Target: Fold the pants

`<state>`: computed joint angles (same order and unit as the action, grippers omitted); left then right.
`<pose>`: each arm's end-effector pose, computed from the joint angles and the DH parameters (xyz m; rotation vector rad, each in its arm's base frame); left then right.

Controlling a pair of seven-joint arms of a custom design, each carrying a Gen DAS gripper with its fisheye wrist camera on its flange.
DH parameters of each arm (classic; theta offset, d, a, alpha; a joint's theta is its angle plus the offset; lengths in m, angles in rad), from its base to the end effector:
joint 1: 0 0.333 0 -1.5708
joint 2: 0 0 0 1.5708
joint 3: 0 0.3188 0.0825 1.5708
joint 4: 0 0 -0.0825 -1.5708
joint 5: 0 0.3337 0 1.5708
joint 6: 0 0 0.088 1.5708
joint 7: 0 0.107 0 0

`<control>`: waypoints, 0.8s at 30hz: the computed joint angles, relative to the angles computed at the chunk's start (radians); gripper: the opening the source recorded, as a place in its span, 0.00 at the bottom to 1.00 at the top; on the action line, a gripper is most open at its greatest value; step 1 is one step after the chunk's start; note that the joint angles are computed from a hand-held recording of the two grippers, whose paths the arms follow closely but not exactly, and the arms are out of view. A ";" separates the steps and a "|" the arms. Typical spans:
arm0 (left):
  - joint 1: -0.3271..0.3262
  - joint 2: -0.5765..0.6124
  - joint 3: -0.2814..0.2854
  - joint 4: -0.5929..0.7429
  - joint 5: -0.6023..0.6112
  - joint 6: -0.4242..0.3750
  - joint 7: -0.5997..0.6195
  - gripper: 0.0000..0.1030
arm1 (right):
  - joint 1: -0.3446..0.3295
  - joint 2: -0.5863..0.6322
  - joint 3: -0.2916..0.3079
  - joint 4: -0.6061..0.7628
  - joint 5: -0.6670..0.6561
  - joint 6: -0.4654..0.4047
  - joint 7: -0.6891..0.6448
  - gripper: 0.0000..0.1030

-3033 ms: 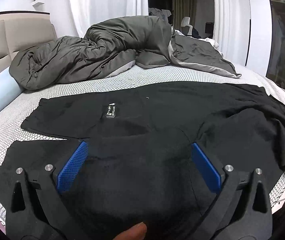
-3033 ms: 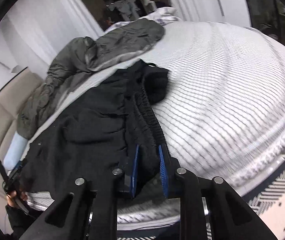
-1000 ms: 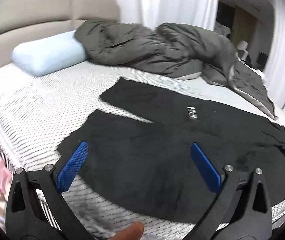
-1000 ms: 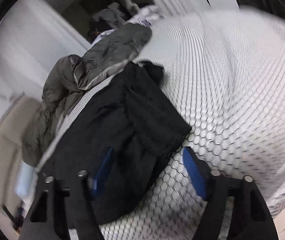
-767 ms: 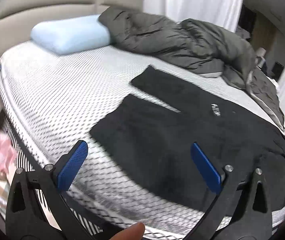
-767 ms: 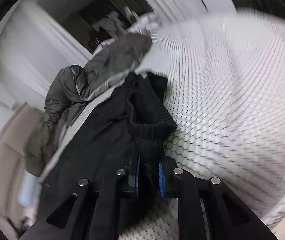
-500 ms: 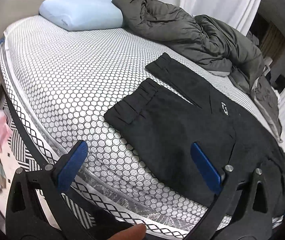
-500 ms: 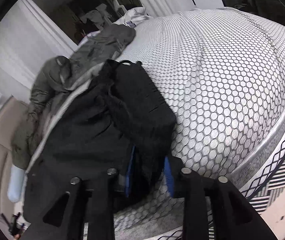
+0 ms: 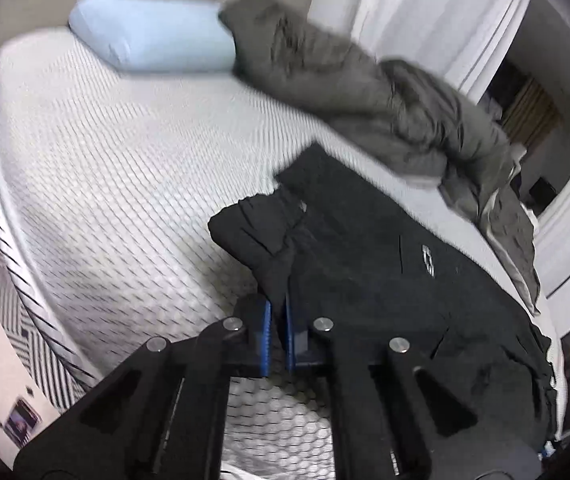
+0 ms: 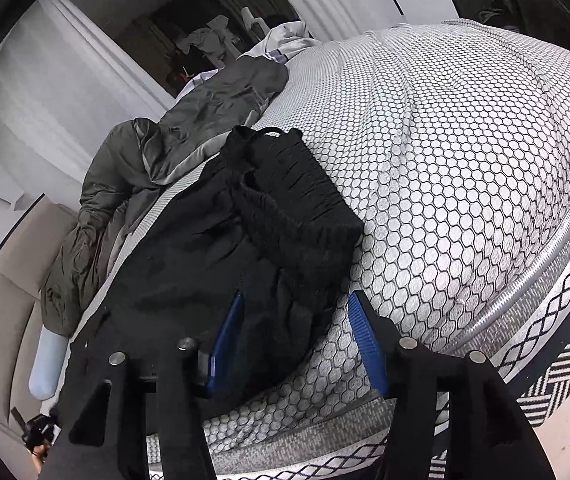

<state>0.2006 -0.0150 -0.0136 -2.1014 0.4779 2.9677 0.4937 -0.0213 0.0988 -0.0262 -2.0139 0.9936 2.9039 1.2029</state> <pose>0.5398 0.0702 0.5534 -2.2642 0.8782 -0.9312 0.5628 -0.0768 0.5047 -1.0863 1.9697 -0.3276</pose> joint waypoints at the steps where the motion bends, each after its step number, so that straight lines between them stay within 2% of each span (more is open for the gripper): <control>1: 0.003 -0.005 0.003 -0.004 0.005 -0.006 0.001 0.03 | 0.004 0.000 -0.001 -0.001 -0.018 0.001 0.017 0.54; 3: 0.004 0.018 0.011 0.004 -0.117 -0.036 0.115 0.03 | 0.000 -0.005 0.001 -0.007 -0.002 -0.007 0.001 0.55; 5: 0.008 0.033 0.011 0.002 -0.216 -0.039 0.178 0.03 | -0.006 -0.004 0.003 -0.004 0.047 -0.018 -0.033 0.57; 9: 0.006 0.040 0.015 0.009 -0.129 -0.050 0.124 0.04 | -0.016 0.019 0.006 0.030 0.134 -0.032 -0.061 0.57; 11: 0.003 0.056 0.014 0.023 -0.120 -0.048 0.113 0.04 | -0.027 0.042 0.016 0.068 0.230 -0.042 -0.124 0.57; 12: 0.001 0.063 0.014 0.029 -0.119 -0.048 0.109 0.04 | -0.026 0.059 0.017 0.086 0.250 -0.025 -0.108 0.54; 14: -0.002 0.067 0.015 0.034 -0.114 -0.048 0.099 0.04 | -0.013 0.079 -0.002 0.099 0.154 -0.011 0.058 0.20; 16: -0.002 0.050 0.017 0.017 -0.107 -0.050 0.100 0.04 | -0.016 0.067 0.002 0.093 0.104 -0.007 0.096 0.13; 19: 0.002 0.045 0.016 0.011 -0.121 -0.054 0.113 0.04 | 0.009 -0.019 0.014 0.013 0.040 0.085 0.066 0.13; 21: 0.003 0.053 0.016 0.016 -0.129 -0.063 0.119 0.04 | 0.032 -0.065 -0.011 -0.061 -0.149 0.114 0.207 0.13; 23: 0.002 0.064 0.015 0.028 -0.127 -0.070 0.120 0.04 | 0.025 -0.071 -0.041 -0.080 -0.335 0.032 0.346 0.23; 24: 0.001 0.069 0.016 0.033 -0.122 -0.071 0.115 0.04 | 0.016 -0.068 -0.052 -0.075 -0.386 -0.022 0.382 0.24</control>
<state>0.2012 0.0535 0.0021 -2.0679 0.3562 2.8970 0.6083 -0.0057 0.0311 -0.0785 -2.0889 0.6077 2.8818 1.5852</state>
